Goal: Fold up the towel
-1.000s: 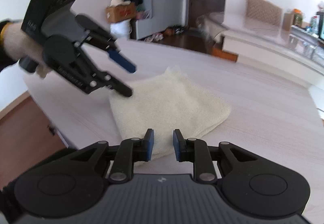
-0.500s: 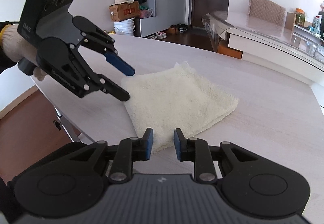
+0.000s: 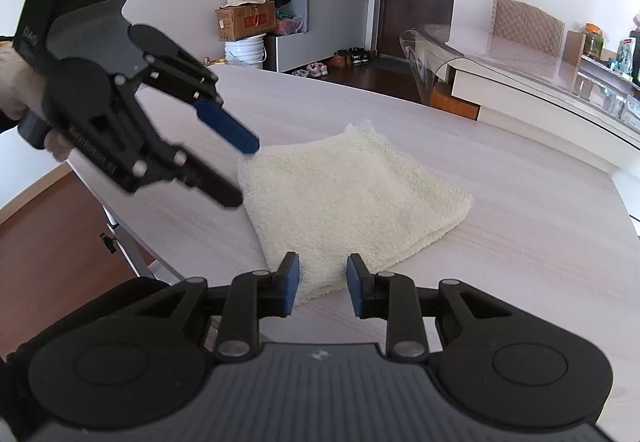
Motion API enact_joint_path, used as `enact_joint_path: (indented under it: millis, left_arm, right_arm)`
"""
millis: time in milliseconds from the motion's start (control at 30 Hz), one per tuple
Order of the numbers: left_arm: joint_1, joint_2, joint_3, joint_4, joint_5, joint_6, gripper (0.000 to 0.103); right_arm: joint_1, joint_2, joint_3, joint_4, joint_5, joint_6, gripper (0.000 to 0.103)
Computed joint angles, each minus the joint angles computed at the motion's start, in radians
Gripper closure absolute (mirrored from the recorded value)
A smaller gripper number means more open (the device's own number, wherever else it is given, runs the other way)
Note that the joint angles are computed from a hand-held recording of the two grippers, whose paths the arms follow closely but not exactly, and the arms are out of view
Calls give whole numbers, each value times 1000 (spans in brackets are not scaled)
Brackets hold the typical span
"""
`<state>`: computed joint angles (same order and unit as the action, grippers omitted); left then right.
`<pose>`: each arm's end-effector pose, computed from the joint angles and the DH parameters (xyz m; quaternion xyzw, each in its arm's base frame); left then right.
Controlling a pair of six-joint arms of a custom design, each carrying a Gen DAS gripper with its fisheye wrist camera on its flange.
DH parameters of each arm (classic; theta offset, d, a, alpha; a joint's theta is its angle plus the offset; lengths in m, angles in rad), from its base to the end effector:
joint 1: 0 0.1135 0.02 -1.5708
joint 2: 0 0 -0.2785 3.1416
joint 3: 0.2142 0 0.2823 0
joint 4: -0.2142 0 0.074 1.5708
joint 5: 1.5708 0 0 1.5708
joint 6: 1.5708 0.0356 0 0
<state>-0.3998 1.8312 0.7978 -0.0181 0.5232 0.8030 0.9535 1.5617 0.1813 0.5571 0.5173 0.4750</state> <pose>0.3030 -0.1474 0.0853 0.5830 0.7322 -0.1952 0.2930 0.1301 0.1528 0.0555 -0.1225 0.8965 0.0513 0.4227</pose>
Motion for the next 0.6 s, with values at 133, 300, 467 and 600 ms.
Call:
enact_joint_path:
  millis: [133, 300, 467, 600]
  left_arm:
    - [-8, 25, -3, 13, -20, 5, 41]
    - [-18, 27, -6, 26, -37, 10, 39]
    - [-20, 37, -7, 39, -34, 9, 35]
    - [-22, 38, -13, 51, -36, 9, 32]
  right_arm:
    - [-1, -5, -7, -4, 6, 14, 62]
    - [-4, -13, -1, -17, 4, 2, 62]
    - [-9, -22, 6, -39, 2, -9, 60]
    - [-7, -52, 0, -50, 11, -9, 60]
